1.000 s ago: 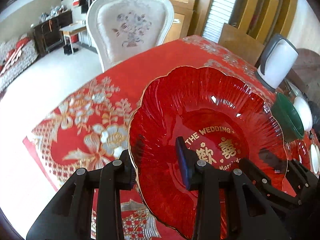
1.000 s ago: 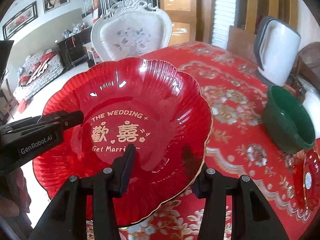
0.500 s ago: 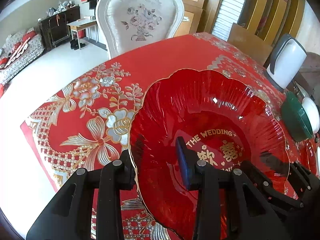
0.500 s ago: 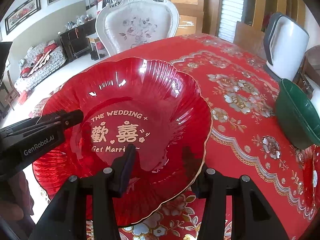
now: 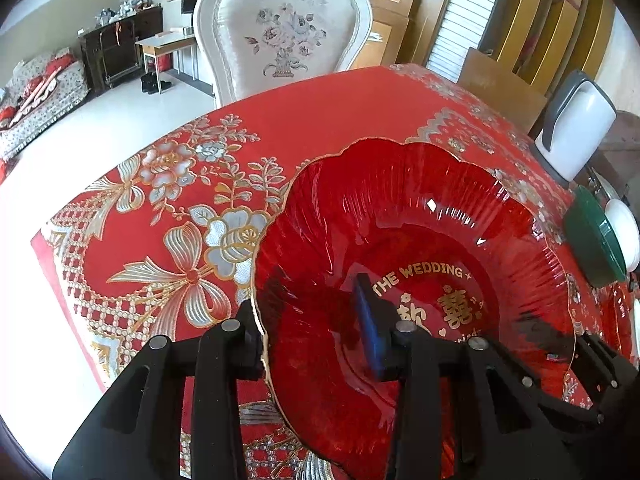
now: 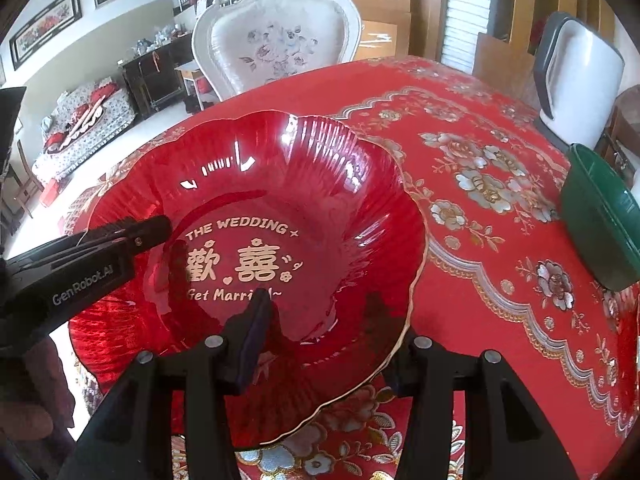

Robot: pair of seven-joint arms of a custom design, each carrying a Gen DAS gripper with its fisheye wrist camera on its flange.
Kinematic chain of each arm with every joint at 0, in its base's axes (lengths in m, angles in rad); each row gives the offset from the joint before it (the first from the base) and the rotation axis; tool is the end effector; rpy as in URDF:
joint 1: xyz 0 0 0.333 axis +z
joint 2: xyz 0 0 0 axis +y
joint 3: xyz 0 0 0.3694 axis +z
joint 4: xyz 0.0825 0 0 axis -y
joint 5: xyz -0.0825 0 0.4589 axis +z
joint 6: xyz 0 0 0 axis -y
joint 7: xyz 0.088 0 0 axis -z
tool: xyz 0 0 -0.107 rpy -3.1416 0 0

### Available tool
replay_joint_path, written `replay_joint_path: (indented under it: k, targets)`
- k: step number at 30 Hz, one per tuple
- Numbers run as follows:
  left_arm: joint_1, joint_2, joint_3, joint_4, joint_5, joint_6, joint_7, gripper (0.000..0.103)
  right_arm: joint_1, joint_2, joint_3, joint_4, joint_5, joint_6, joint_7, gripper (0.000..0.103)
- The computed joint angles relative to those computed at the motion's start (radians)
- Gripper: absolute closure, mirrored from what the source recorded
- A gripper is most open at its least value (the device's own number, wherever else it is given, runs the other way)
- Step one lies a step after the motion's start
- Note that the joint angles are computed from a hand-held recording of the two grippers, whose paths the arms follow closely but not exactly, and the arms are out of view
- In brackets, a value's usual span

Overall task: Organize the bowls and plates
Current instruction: 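Lift the red wedding bowl with the left gripper toward the white chair, then lower the red wedding bowl onto the tablecloth and open the left gripper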

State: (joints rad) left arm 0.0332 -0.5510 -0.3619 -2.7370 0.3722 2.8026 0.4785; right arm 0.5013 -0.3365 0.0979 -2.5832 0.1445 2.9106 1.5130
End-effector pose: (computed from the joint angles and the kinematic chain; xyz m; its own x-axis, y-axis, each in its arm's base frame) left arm 0.4075 -0.1552 0.4366 0.3664 -0.9147 0.1708 -0.6938 -0.3908 -0.6049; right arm 0.4176 0.2760 0.4551 0.5211 -0.8523 -0.0448 -0.6868 -0.3876 -0.6149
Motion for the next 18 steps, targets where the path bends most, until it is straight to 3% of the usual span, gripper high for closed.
replay_joint_path:
  k: [3,6,11,18]
  targets:
    - [-0.001,0.009,-0.001,-0.001,-0.001,0.025,0.001,0.040,0.010,-0.003,-0.007,-0.001,0.009,-0.008,-0.014,0.047]
    - [0.029,0.007,-0.033,0.002,0.019,0.021,-0.034,0.040,0.014,-0.007,-0.009,-0.001,0.019,-0.015,-0.020,0.047]
    - [0.034,-0.020,-0.030,-0.005,0.027,-0.005,-0.068,0.040,0.024,-0.020,-0.021,-0.013,0.039,-0.006,-0.038,0.047]
    - [0.087,-0.101,-0.106,0.012,0.141,-0.082,-0.151,0.040,0.024,-0.060,-0.049,-0.032,0.077,0.000,-0.066,0.046]
